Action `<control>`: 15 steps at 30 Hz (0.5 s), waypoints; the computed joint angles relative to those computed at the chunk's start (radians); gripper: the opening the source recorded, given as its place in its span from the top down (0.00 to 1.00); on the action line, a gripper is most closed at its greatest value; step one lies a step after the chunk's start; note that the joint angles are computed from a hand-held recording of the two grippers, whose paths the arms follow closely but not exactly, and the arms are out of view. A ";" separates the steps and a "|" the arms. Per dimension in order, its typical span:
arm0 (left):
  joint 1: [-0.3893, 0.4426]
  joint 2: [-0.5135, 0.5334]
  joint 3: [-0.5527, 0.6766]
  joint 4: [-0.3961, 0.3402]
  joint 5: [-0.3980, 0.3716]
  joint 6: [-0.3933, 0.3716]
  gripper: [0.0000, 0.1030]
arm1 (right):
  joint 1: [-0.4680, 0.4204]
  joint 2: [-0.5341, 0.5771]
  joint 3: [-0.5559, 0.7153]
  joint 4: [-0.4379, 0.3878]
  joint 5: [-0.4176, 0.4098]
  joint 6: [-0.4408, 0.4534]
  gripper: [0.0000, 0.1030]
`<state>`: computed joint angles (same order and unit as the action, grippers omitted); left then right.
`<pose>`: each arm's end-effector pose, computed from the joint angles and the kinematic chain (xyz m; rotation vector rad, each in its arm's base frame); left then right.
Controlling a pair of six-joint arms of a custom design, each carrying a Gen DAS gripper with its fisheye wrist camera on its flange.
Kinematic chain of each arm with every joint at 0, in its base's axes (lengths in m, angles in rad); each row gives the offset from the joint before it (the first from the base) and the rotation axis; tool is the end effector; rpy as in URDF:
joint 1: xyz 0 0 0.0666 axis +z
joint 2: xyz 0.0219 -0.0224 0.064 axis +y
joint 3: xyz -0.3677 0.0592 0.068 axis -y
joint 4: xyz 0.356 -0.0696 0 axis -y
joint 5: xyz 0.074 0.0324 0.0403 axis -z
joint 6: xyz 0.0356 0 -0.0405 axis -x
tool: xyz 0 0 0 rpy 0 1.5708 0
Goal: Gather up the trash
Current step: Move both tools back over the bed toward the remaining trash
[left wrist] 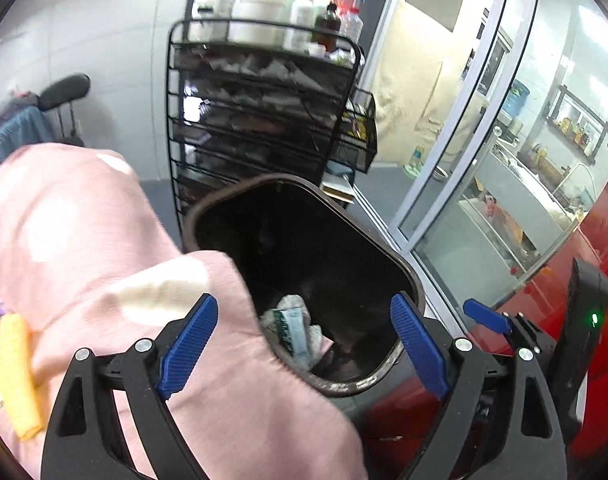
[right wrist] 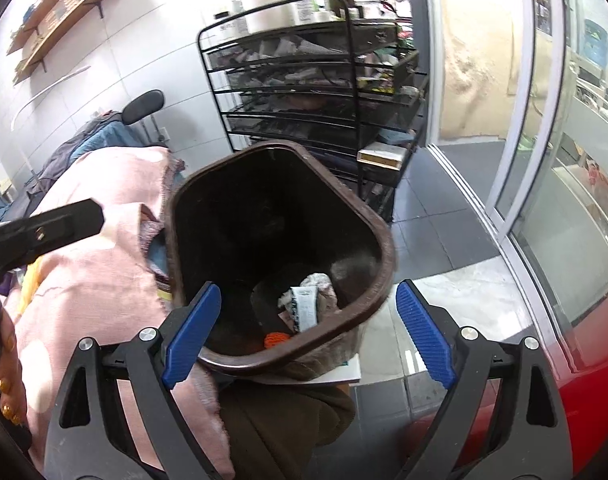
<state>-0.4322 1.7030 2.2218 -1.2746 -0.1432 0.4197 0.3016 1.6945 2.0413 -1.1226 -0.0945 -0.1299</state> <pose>0.4799 -0.2162 0.5876 -0.0576 2.3310 -0.2635 0.5219 0.1655 0.5313 -0.2495 2.3520 0.3218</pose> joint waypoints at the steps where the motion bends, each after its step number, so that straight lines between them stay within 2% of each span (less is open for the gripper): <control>1: -0.001 -0.020 -0.026 0.013 -0.010 0.002 0.14 | 0.005 -0.001 0.001 0.003 -0.005 0.004 0.14; 8: 0.011 -0.201 -0.258 0.118 -0.106 0.058 0.13 | 0.057 0.012 0.039 -0.008 -0.075 0.038 0.14; 15: 0.030 -0.340 -0.411 0.124 -0.222 0.090 0.12 | 0.134 0.036 0.101 -0.048 -0.152 0.074 0.14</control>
